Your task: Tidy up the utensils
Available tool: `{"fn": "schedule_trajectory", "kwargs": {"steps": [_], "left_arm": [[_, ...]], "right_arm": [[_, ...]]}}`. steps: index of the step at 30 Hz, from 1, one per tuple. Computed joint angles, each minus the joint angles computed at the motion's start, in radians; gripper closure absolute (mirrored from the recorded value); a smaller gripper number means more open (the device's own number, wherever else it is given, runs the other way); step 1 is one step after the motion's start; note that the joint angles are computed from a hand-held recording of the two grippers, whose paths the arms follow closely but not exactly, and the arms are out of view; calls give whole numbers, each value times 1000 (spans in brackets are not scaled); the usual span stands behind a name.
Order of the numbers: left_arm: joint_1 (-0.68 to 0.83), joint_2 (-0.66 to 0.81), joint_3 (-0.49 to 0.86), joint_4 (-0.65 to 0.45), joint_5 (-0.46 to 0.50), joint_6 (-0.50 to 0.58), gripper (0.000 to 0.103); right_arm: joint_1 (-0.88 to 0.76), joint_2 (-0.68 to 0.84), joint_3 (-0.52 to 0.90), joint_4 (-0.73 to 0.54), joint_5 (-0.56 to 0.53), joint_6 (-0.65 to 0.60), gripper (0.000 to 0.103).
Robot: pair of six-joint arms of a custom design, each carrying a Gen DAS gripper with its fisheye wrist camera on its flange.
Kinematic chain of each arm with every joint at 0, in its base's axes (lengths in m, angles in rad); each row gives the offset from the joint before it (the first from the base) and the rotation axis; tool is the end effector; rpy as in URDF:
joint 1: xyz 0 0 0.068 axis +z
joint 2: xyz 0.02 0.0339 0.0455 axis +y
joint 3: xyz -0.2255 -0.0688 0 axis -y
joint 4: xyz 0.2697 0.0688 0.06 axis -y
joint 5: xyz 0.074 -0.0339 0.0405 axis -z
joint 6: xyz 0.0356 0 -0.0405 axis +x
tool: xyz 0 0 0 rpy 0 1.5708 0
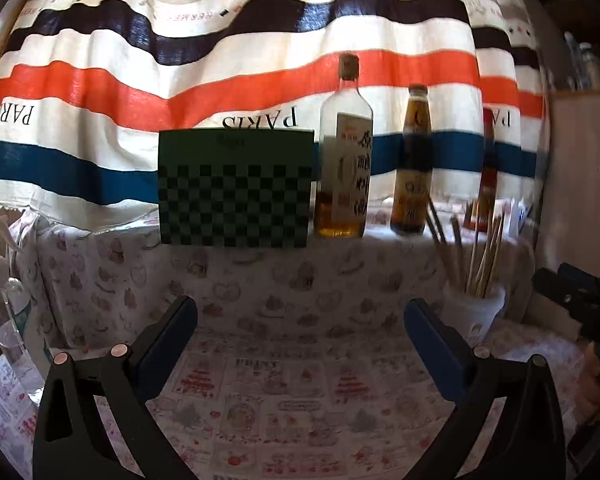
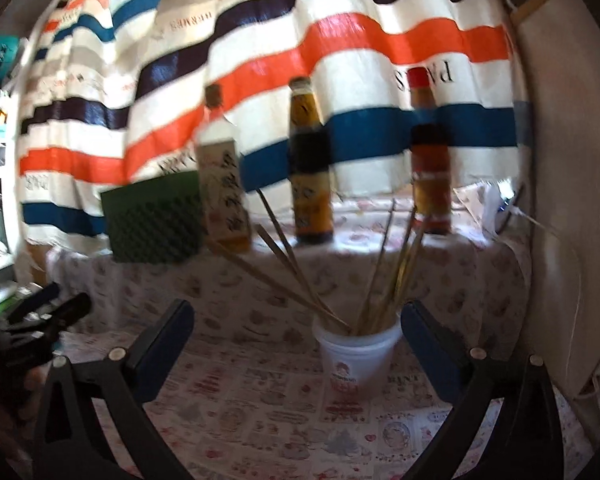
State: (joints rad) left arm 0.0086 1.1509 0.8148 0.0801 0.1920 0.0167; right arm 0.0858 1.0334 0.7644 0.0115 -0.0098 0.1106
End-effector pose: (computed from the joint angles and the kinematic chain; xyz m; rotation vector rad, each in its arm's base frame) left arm 0.3079 -0.0041 0.2595 0.1426 1.8192 -0.1575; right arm 0.2854 0.0249 0.2655 0.0158 1.8307 0.1473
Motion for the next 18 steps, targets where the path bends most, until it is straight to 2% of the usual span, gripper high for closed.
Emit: {"fn": "schedule_trajectory", "kwargs": {"steps": [2,6,12,15,18], "left_arm": [[1,-4,-22,32,-18,-4,1],[12,36,-11,24,-24,-65,1],[3,60,-27,66,-56,-46,1],[-4,55,-58,121,-72,-52,1],[-9,74,-45,112,-80,-38,1]], "right_arm": [[6,30,-8,17,12,-38,0],[12,46,-35,67,29,-56,0],[5,66,-51,98,27,-52,0],[1,76,-49,101,26,-51,0],[-17,102,-33,97,4,-37,0]]}}
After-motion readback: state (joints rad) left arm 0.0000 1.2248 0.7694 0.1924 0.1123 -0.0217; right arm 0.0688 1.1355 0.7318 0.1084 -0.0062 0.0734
